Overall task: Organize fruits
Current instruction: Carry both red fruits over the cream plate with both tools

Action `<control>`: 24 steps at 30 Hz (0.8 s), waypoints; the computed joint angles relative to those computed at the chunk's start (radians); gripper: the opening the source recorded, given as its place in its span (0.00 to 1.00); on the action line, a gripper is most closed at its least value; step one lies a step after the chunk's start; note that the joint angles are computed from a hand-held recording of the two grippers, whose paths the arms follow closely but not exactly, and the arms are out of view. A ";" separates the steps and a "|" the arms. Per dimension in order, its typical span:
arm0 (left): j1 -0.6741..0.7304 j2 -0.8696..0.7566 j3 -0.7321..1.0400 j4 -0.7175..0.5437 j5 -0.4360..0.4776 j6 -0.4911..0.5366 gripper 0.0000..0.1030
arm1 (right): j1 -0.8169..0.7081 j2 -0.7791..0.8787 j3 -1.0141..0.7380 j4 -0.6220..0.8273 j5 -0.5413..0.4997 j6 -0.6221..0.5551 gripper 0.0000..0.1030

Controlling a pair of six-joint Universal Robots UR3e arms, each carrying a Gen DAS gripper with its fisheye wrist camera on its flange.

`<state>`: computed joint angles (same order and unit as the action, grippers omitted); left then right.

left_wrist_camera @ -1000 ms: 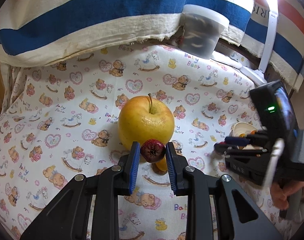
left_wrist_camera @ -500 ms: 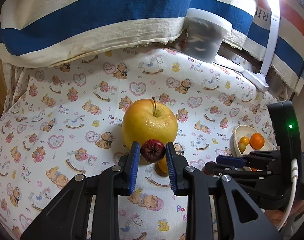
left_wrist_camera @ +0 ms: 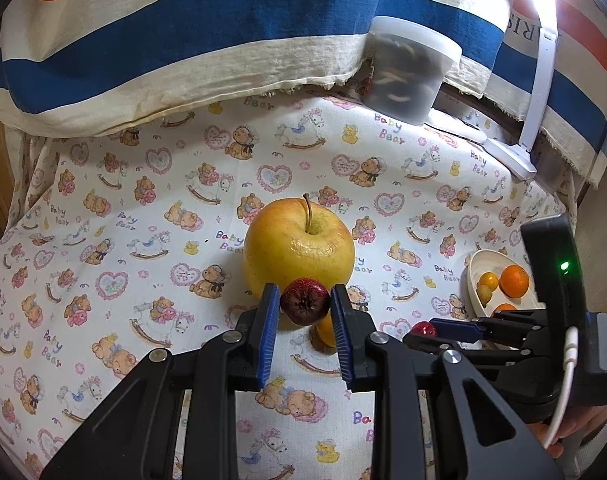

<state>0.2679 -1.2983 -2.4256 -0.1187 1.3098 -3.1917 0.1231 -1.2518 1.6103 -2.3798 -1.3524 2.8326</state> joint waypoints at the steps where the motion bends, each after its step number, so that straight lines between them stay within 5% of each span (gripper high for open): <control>1: -0.001 -0.001 0.000 0.001 0.000 0.000 0.24 | -0.001 -0.005 0.020 -0.030 0.001 -0.001 0.29; 9: -0.032 0.003 0.013 -0.019 0.016 0.007 0.25 | -0.013 -0.086 0.147 -0.140 -0.004 0.001 0.29; 15: -0.081 -0.005 0.014 0.006 0.047 0.007 0.24 | -0.138 -0.290 0.327 -0.153 0.130 -0.043 0.29; 18: -0.066 0.020 -0.001 -0.005 -0.017 0.018 0.24 | -0.231 -0.431 0.430 -0.145 0.203 -0.102 0.29; 24: -0.168 -0.076 -0.001 0.127 0.073 0.027 0.24 | -0.479 -0.724 0.571 -0.003 0.382 -0.247 0.29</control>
<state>0.0997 -1.3745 -2.4268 0.0086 1.3833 -3.1644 -0.3559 -1.9763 2.1811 -2.3826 -0.9702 2.5858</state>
